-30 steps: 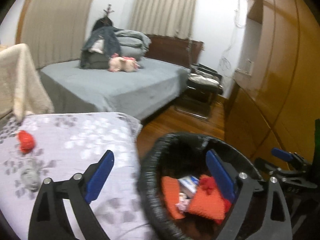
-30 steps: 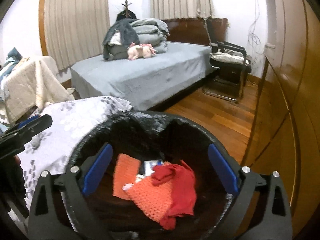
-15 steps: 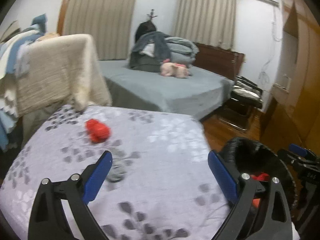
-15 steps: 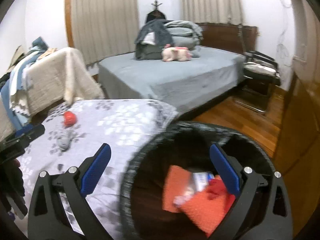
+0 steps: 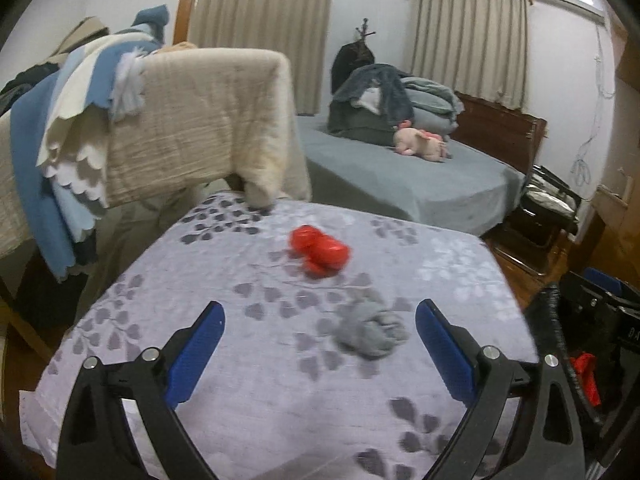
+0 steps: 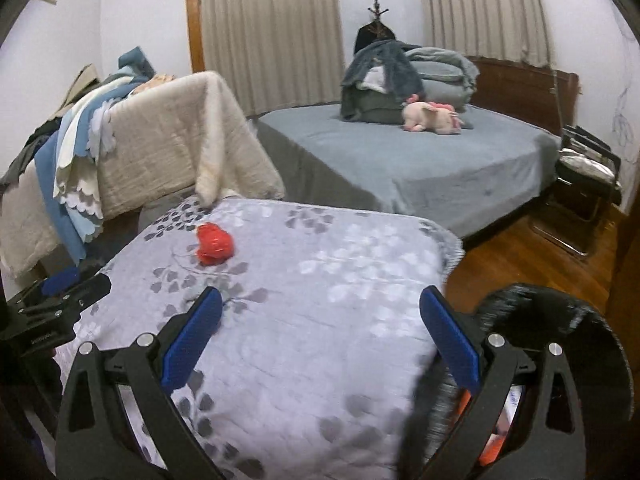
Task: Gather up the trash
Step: 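Return both grippers to the bed above the grey sock and red bag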
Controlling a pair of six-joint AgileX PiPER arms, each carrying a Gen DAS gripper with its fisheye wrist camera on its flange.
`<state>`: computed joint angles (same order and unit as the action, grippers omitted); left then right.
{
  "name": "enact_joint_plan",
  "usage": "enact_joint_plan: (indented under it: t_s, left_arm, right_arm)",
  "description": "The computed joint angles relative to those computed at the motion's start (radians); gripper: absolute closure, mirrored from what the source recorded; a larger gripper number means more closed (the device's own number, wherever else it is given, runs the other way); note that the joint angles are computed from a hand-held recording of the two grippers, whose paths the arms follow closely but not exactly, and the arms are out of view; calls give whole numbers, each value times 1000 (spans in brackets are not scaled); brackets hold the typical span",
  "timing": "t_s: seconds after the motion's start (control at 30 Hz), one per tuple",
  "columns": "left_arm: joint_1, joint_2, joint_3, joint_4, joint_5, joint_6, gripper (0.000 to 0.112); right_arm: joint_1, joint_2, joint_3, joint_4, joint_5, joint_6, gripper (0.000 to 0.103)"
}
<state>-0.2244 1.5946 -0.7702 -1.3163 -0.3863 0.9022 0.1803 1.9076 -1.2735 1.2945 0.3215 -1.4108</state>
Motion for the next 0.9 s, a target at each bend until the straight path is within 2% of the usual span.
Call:
enact_joint_plan:
  t_s: [0.17,0.3,0.43,0.73,0.9]
  left_arm:
    - [88,18,22,130,33,-93,18]
    - [142,41,32,229,48,-161,18]
    - [189,62,38,343,63,-251,18]
    - [277,100,41,560,92,-437,18]
    - [311,112,39,637,99,-505,18]
  right_arm:
    - [98,74,-53,-6,-61,39,7]
    - [152,147,-110,-105,-96,167,7]
    - [198,216,-176,-281,-114,372,7]
    - [269,341,-338,-687,-79,802,7]
    - [287,383,-399,-814,-40,921,7]
